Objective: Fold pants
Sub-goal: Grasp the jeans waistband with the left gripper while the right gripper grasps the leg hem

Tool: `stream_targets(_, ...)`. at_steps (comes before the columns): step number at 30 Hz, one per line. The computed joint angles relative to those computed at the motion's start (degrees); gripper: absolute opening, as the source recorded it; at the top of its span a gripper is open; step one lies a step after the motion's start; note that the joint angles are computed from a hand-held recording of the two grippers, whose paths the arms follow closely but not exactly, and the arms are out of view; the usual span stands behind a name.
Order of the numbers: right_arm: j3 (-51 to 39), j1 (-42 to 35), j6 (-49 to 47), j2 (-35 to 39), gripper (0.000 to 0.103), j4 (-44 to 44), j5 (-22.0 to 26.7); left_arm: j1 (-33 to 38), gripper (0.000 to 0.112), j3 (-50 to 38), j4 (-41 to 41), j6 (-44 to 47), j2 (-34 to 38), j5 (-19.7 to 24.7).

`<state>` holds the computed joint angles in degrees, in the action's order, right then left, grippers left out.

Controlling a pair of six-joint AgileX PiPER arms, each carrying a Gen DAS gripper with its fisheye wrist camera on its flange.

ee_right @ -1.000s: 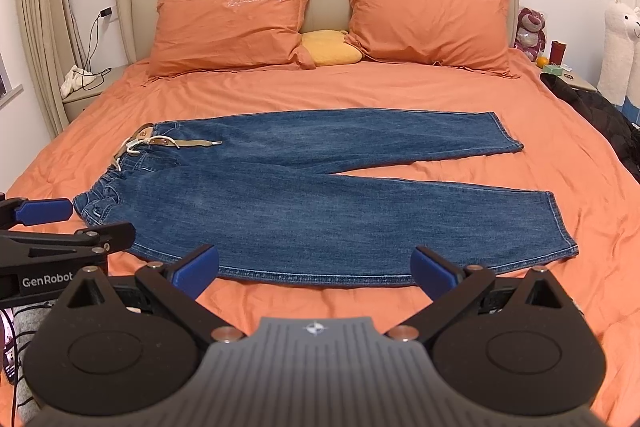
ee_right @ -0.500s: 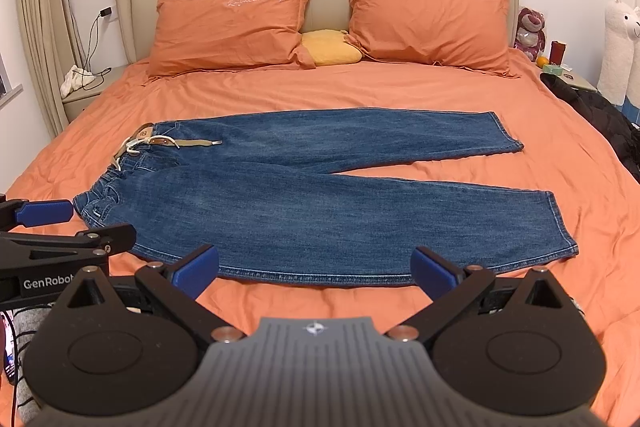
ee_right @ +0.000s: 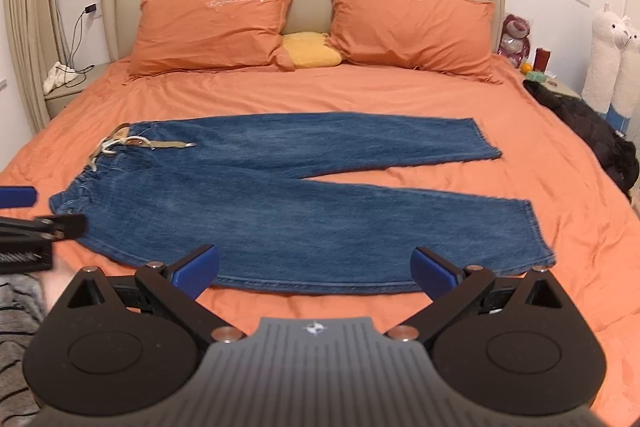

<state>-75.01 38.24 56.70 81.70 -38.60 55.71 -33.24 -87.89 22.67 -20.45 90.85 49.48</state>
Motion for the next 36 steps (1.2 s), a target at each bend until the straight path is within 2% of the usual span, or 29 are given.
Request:
stream_targets(5,3.1,-7.0,-5.5,-2.2,0.098,0.7,-6.7,6.3,0.084,-4.0,-5.2,13.6,3.2,-2.5)
stream_targets(10,6.3,-21.3,-21.0,-3.4,0.098,12.1,-20.6,15.3,0.074,-13.0,-17.0,36.1,9.9,-0.1)
stream_targets(13,4.2,-28.0,-30.1,-0.1,0.098,15.1,-22.7,18.2,0.070,-15.5,-15.3,44.8,13.5,-1.6)
stream_targets(16,2.1,-33.7,-36.8,3.6,0.095,15.4,-25.1,21.7,0.070,-20.7,-15.7,54.5,19.0,1.0)
stream_targets(21,-4.0,-43.1,-52.2,11.5,0.071,25.1,-25.3,26.4,0.070,-31.0,-14.3,63.4,29.2,6.9)
stream_targets(24,-9.1,-47.6,-57.7,16.8,0.066,29.9,-21.5,27.7,0.070,-35.8,-13.0,68.5,34.7,11.0)
stream_targets(27,-14.1,-50.8,-60.1,21.7,0.061,30.7,-16.2,27.6,0.070,-34.6,-10.1,73.7,36.9,10.9)
stream_targets(31,-19.3,-54.4,-64.8,27.0,0.058,31.8,-10.1,28.0,0.070,-36.6,-7.5,80.0,42.0,13.8)
stream_targets(34,-21.5,-56.2,-68.6,30.0,0.054,31.7,-7.0,28.1,0.070,-38.0,-6.2,82.3,45.3,14.6)
stream_targets(36,-21.3,-56.3,-69.6,31.3,0.054,28.9,-6.8,27.9,0.070,-36.5,-5.6,82.0,45.9,12.5)
